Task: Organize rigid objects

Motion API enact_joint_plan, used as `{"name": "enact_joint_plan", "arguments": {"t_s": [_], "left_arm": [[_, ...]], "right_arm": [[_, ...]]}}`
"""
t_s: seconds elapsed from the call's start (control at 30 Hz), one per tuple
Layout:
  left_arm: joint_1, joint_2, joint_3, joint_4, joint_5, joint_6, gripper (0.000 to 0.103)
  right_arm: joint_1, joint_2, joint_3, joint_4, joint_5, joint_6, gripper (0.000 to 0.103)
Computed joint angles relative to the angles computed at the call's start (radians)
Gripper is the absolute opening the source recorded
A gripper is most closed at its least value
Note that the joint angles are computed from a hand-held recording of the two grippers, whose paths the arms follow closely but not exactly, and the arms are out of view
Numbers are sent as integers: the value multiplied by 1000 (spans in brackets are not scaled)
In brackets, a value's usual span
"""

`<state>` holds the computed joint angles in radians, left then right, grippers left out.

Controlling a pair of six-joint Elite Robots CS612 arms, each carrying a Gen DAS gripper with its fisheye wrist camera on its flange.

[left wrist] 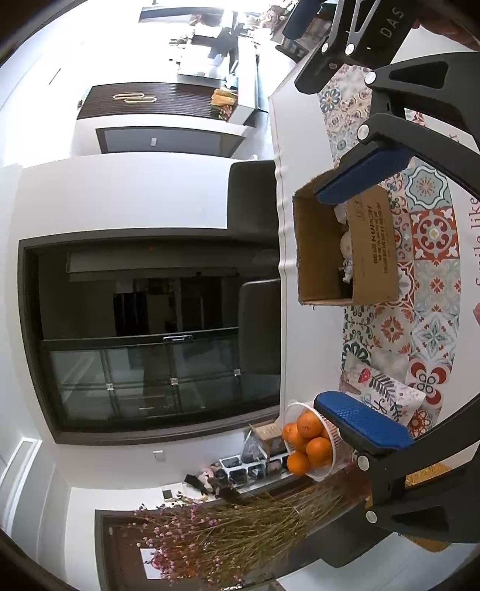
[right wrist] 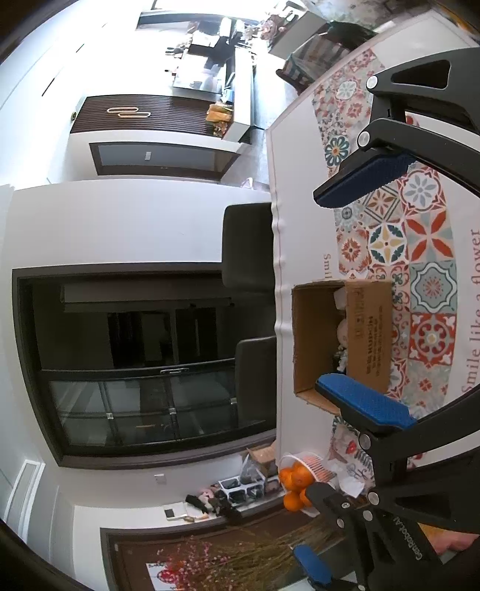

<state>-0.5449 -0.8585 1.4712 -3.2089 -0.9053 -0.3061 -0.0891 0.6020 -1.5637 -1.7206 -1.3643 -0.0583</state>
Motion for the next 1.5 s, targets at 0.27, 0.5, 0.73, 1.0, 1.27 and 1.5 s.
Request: {"name": "enact_joint_plan", "arguments": {"t_s": [0.27,0.5,0.73,1.0,1.27,1.5], "left_arm": [[1,-4,9,-34,-11,20,103],[-1,-8,16,-45,-2,28,103],[-7,-10,20,-62,12,42,103],[-9,-14,24,-62,1,36,103],[-15,-11,20,-66,16,43,103],[-17,-11,22,-76,23,49,103]], "right_arm": [[1,9,-17,-35,-7,-7,94],[2,11,-21,-42,-4,-17,94],[0,10,-22,-41,4,-13,95],[-4,11,-26,-40,21,-4,95],[-8,15,-28,-44,13,-5,95],[-11,16,-30,-44,18,-4,95]]}}
